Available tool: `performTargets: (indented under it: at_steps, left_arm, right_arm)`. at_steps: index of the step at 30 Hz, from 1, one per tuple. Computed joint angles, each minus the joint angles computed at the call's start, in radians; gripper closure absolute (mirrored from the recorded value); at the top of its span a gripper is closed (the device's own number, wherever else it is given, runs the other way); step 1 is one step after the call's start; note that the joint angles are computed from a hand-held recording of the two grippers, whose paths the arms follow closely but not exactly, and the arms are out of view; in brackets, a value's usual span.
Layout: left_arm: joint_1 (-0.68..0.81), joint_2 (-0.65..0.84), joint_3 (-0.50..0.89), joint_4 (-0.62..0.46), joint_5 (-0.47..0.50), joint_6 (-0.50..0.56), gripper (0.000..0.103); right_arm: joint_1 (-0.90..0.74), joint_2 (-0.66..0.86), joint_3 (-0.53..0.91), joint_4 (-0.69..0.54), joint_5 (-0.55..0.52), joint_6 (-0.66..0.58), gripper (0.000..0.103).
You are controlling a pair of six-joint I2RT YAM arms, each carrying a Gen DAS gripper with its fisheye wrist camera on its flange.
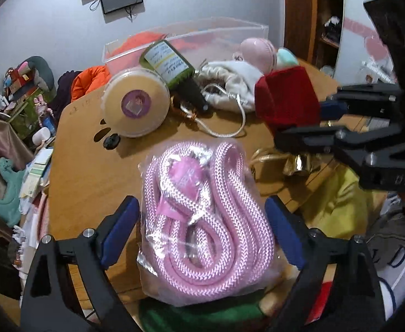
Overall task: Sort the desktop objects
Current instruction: 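Lift the pink rope and red pouch and carry both toward the clear box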
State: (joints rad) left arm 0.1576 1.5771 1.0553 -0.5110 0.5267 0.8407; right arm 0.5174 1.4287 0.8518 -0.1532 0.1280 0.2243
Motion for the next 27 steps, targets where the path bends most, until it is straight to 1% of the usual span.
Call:
performTargets:
  at_steps: [2,4,5,9,15,16,21,23,27]
  left_arm:
    - [0.000,0.013,0.012,0.004,0.017,-0.019,0.019]
    - [0.000,0.037,0.040,-0.013,0.041,-0.039,0.035]
    - [-0.001,0.045,0.048,-0.012,0.046,-0.046,0.037]
    - [-0.011,0.070,0.072,0.009,0.054,-0.106,0.040]
    - [0.009,0.072,0.081,0.039,0.128,-0.229,0.046]
    - [0.013,0.059,0.068,0.064,0.138,-0.258,0.047]
    - [0.017,0.023,0.066,0.092,0.188,-0.320,0.047]
    - [0.018,0.004,0.067,0.096,0.205,-0.330,0.047]
    - [0.029,-0.024,0.093,0.079,0.261,-0.347,0.047]
  right_arm:
    - [-0.003,-0.002,-0.006,0.004,-0.005,-0.002,0.071]
    - [-0.005,-0.006,-0.007,0.003,-0.006,-0.001,0.071]
    - [-0.006,-0.007,-0.008,0.002,-0.004,0.000,0.071]
    - [-0.011,-0.015,-0.008,-0.004,0.005,0.002,0.071]
    - [-0.018,-0.055,-0.009,-0.021,0.037,-0.007,0.071]
    - [-0.022,-0.066,-0.009,-0.025,0.042,-0.007,0.071]
    - [-0.050,-0.110,-0.003,-0.051,0.054,-0.015,0.071]
    - [-0.060,-0.122,-0.001,-0.058,0.059,-0.019,0.071]
    - [-0.075,-0.137,0.019,-0.079,0.072,-0.032,0.071]
